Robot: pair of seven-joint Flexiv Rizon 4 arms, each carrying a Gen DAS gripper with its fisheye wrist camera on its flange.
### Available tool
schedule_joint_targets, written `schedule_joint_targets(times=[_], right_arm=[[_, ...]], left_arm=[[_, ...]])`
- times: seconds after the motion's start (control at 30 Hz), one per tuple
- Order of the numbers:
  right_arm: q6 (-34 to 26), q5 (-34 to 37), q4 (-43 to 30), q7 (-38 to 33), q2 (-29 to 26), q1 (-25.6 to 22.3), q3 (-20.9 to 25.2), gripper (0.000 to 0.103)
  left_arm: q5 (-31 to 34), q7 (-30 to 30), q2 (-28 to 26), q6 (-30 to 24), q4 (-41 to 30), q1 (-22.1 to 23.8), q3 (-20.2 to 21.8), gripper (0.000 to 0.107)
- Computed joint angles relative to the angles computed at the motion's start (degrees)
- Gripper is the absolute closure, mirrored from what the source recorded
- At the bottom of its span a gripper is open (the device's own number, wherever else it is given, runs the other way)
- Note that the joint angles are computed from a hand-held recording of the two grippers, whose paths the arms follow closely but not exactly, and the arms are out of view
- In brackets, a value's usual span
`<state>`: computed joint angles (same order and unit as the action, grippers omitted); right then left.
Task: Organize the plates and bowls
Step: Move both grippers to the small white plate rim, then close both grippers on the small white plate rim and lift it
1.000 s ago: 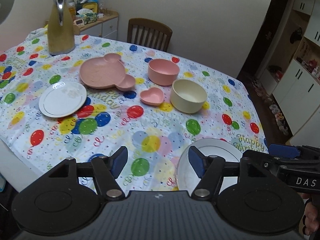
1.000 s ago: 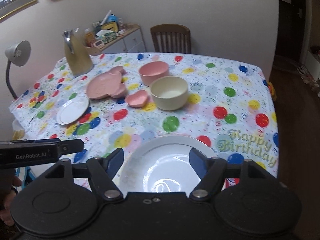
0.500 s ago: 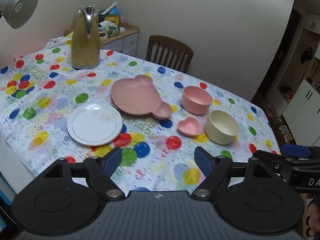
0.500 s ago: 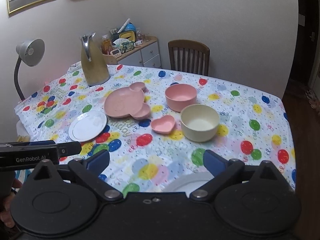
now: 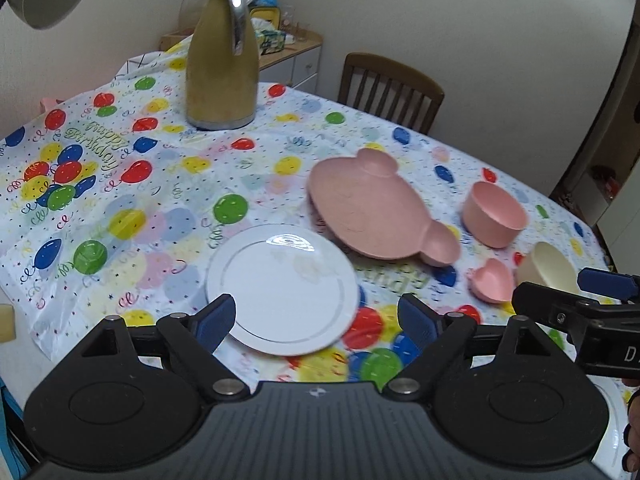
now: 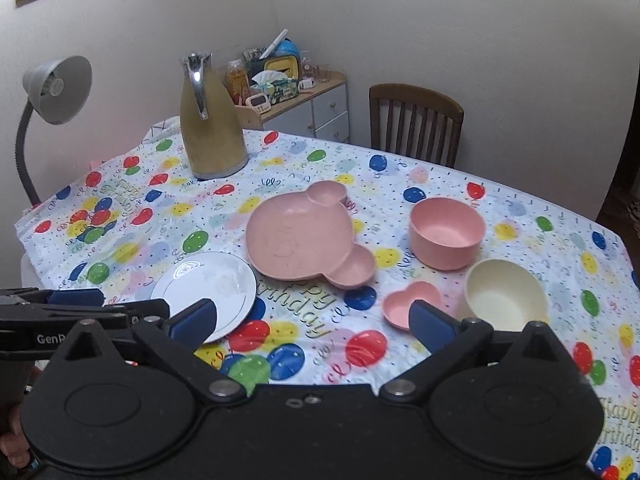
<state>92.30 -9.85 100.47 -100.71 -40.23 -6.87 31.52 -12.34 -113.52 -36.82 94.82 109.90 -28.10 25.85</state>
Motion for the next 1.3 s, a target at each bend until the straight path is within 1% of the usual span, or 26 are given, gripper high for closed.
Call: schedule_joint_targets(times=[0.07, 0.13, 0.3, 0.57, 0.67, 0.7, 0.93, 0.97, 1.03, 1.07, 1.1, 1.13, 1.17, 1.2, 1.23, 1.3], right_arm=[[-0.9, -0.2, -1.5, 1.3, -0.7, 3.2, -2.7, 0.000], [-1.6, -0.2, -3.0, 2.6, -1.7, 6.3, -5.3, 0.000], [-4.3, -0.2, -7.0, 5.5, -4.1, 12.1, -10.2, 0.001], [-9.8, -0.2, -13.2, 7.3, -8.2, 17.4, -14.2, 0.003], [-11.5, -0.1, -15.3, 7.0, -9.6, 18.5, -14.5, 0.006], [-12.4, 0.0, -16.1, 6.8, -10.2, 18.7, -14.4, 0.007], [-17.1, 2.3, -20.4, 4.0, -13.0, 19.5, -13.0, 0.026], [-17.8, 2.7, -21.0, 3.4, -13.3, 19.4, -12.6, 0.029], [-18.9, 3.6, -21.9, 2.7, -13.8, 19.6, -12.5, 0.033], [-19.5, 4.0, -22.4, 2.1, -14.0, 19.6, -12.4, 0.037], [-20.3, 4.5, -22.9, 1.5, -14.2, 19.5, -12.1, 0.039], [-21.0, 5.0, -23.4, 1.2, -14.4, 19.5, -12.0, 0.044], [-21.7, 5.6, -23.9, 0.9, -14.5, 19.5, -11.8, 0.048], [-22.7, 6.3, -24.6, 0.4, -14.7, 19.3, -11.3, 0.049], [-23.3, 7.0, -25.0, -0.1, -14.8, 19.2, -11.1, 0.054], [-24.3, 8.0, -25.6, -0.9, -15.0, 19.5, -11.3, 0.057]], left_arm=[[0.2, 1.0, -0.9, -0.6, -0.8, 2.4, -1.1, 0.018], [0.5, 2.4, -1.3, -0.4, -1.2, 6.4, -4.2, 0.018], [0.4, 5.0, -3.2, -1.2, -3.0, 11.9, -7.8, 0.018], [0.0, 9.2, -5.8, -0.7, -4.8, 19.3, -13.5, 0.018], [-0.7, 10.2, -6.4, -0.7, -5.2, 20.8, -14.8, 0.018], [-0.8, 10.8, -6.6, -0.6, -5.3, 21.8, -15.8, 0.018], [-1.9, 13.3, -7.7, 0.1, -5.1, 25.7, -19.9, 0.019], [-2.0, 13.6, -7.7, 0.6, -4.9, 26.5, -20.8, 0.020], [-2.4, 14.1, -7.9, 1.2, -4.8, 27.4, -22.0, 0.027], [-2.5, 14.4, -8.0, 1.8, -4.6, 28.3, -23.1, 0.028], [-2.6, 14.6, -8.0, 2.4, -4.3, 29.2, -24.2, 0.032], [-2.7, 14.8, -8.1, 2.9, -4.2, 29.6, -24.8, 0.037], [-2.9, 15.0, -8.1, 3.1, -4.1, 29.8, -25.0, 0.040], [-3.0, 15.2, -8.2, 3.1, -4.2, 30.0, -25.3, 0.046], [-3.2, 15.4, -8.3, 3.1, -4.2, 30.5, -25.9, 0.051], [-3.4, 15.7, -8.4, 3.2, -4.1, 31.1, -26.7, 0.055]])
